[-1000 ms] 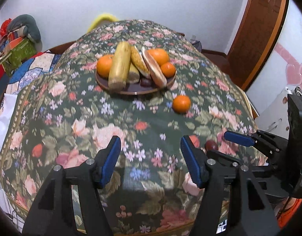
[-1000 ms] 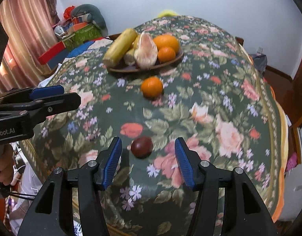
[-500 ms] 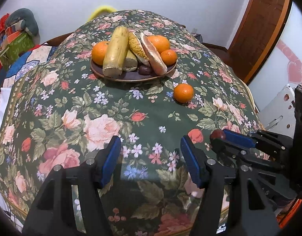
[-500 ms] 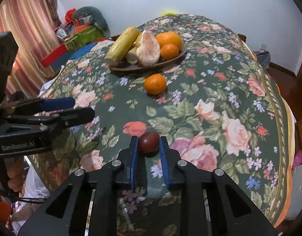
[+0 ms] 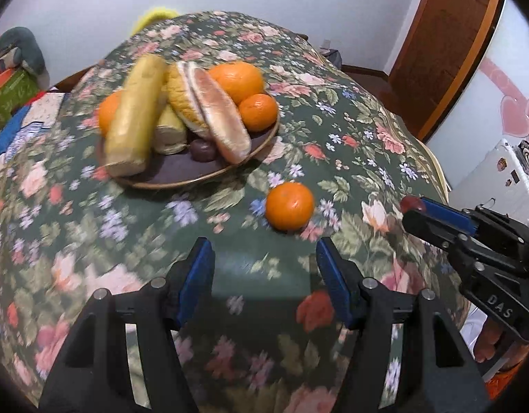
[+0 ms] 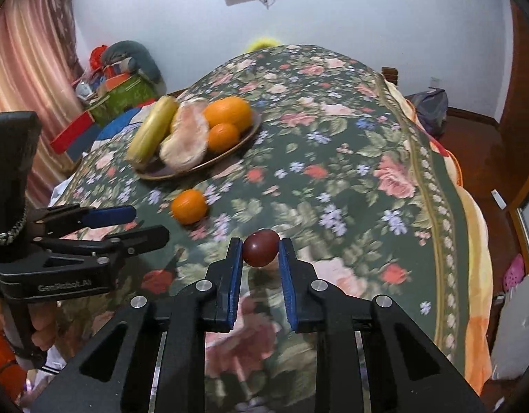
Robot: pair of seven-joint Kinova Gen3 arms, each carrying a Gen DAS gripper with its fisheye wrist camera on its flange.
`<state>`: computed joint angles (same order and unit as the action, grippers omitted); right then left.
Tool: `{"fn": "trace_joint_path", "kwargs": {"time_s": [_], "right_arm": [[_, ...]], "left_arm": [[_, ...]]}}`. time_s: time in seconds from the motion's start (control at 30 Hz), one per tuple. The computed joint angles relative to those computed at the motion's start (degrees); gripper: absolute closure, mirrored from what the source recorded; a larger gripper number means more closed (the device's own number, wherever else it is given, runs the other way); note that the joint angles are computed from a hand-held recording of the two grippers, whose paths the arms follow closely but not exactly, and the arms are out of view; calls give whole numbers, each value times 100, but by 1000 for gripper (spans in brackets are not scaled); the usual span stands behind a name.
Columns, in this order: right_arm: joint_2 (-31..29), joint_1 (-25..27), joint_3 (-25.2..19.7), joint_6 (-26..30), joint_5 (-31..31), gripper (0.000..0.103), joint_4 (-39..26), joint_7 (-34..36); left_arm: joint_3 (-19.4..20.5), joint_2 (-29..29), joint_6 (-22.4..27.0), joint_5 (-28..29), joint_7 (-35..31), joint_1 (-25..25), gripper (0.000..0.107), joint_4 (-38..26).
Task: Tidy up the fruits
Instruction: 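Lift the nut with the right gripper while the left grasps the last mandarin, then lower the mandarin and nut onto the plate and open both grippers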
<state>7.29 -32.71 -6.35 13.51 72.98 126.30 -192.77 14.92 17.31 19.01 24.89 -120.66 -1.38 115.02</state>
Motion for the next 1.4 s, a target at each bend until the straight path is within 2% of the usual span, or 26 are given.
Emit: {"fn": "trace_joint_path", "kwargs": {"time_s": [0.1, 0.23, 0.33, 0.4, 0.43, 0.67, 0.77, 0.83, 1.03, 1.13, 1.27, 1.4], "right_arm": [[7, 73, 68, -83, 113, 84, 27, -62], [58, 185, 132, -241, 354, 84, 55, -243], [107, 232, 147, -306, 375, 84, 37, -229], [120, 238, 165, -343, 352, 84, 25, -185], [129, 238, 169, -354, 317, 84, 11, -122], [112, 94, 233, -282, -110, 84, -148, 368], [109, 1, 248, -211, -300, 84, -263, 596], [121, -64, 253, -150, -409, 84, -361, 743], [268, -240, 383, -141, -567, 84, -678, 1020], [374, -346, 469, -162, -723, 83, -858, 1235], [561, -526, 580, -166, -1019, 83, -1176, 1666], [787, -535, 490, -114, -1548, 83, -1592, 2439]], "left_arm": [[-15, 260, 148, -32, 95, 95, 47, -262], [-61, 384, 33, -210, 314, 297, 52, -378], [12, 439, 31, -258, 363, 265, 60, -446], [95, 470, 23, -252, 320, 190, 74, -466], [92, 466, 23, -271, 328, 186, 74, -466], [439, 289, -99, 52, -79, -312, 74, -227], [724, 112, -109, 503, -575, -846, 74, -69], [775, 7, -77, 793, -904, -1080, 74, -16], [562, -266, -8, 1569, -1797, -1529, 74, 14], [353, -306, -20, 1842, -2102, -1601, 74, -30], [12, -198, 30, 2025, -2287, -1548, 74, -193], [-261, 160, 140, 1781, -1972, -1421, 74, -563]]}}
